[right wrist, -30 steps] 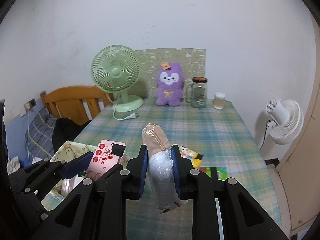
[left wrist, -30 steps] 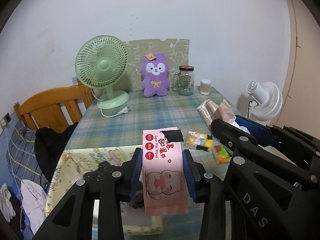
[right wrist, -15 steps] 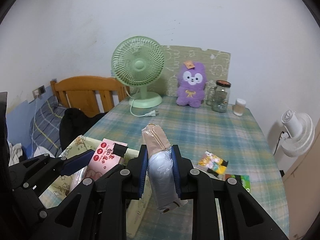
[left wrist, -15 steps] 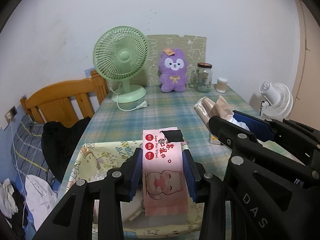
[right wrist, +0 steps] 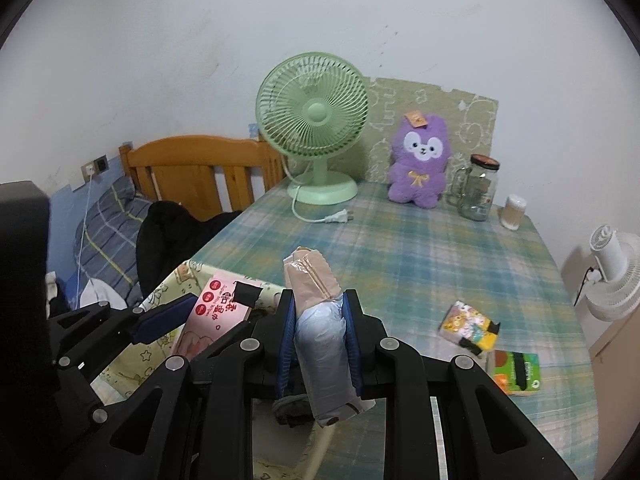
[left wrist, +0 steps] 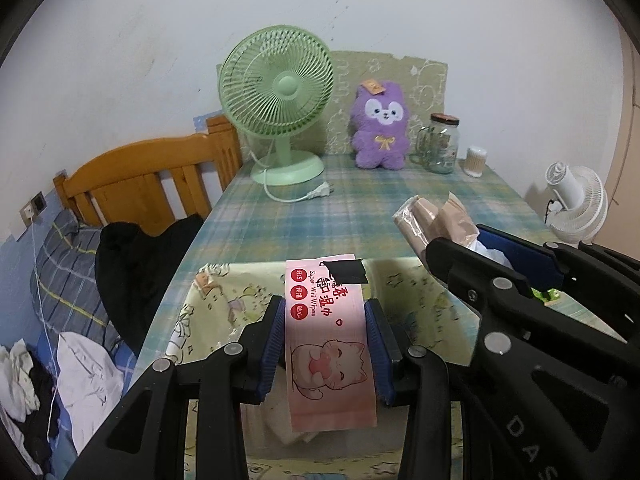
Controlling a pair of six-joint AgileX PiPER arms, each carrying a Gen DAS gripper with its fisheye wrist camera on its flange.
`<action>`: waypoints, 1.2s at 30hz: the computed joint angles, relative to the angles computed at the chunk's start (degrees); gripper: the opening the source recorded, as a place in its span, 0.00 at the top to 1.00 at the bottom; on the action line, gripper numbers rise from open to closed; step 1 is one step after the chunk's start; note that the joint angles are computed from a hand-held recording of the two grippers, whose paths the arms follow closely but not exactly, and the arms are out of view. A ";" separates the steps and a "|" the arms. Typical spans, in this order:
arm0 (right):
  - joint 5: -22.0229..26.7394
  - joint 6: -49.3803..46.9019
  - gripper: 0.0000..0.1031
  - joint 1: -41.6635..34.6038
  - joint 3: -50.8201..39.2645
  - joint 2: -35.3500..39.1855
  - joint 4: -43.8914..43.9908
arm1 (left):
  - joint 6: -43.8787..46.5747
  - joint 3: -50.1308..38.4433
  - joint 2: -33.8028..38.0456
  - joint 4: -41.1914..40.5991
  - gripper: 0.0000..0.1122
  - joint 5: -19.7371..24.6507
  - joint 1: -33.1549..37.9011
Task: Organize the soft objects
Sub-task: 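Open both tools to drop the sock bundle and wipes pack into the box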
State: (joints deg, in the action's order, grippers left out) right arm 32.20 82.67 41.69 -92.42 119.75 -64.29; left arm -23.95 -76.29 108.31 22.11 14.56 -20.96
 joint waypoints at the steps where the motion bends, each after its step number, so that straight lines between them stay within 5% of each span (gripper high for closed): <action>1: -0.18 -1.52 0.74 0.00 -0.79 0.62 1.37 | 1.08 -0.04 0.32 -1.25 0.64 0.04 0.38; 12: -0.70 -12.26 0.75 -0.02 -8.16 6.58 11.84 | -5.02 1.22 2.48 3.59 0.62 0.81 2.46; 22: -1.96 -20.57 0.75 -0.23 -14.58 11.09 19.33 | -9.52 1.89 2.23 6.75 0.39 1.36 4.26; 30: -2.35 -27.47 0.75 -1.76 -19.08 14.02 26.57 | -1.05 -0.26 3.79 -1.47 0.39 1.57 5.15; 33: -2.03 -25.49 0.70 -1.53 -18.80 13.99 24.25 | 0.49 -0.60 4.25 -3.11 0.38 1.48 5.31; 36: 1.18 -26.17 0.49 -1.29 -20.59 14.76 24.27 | -1.15 -0.36 4.22 -1.74 0.35 1.13 4.97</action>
State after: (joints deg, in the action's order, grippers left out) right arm 33.38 56.49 40.41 -113.02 134.51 -40.02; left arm -25.10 -76.65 112.53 20.37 15.69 -15.99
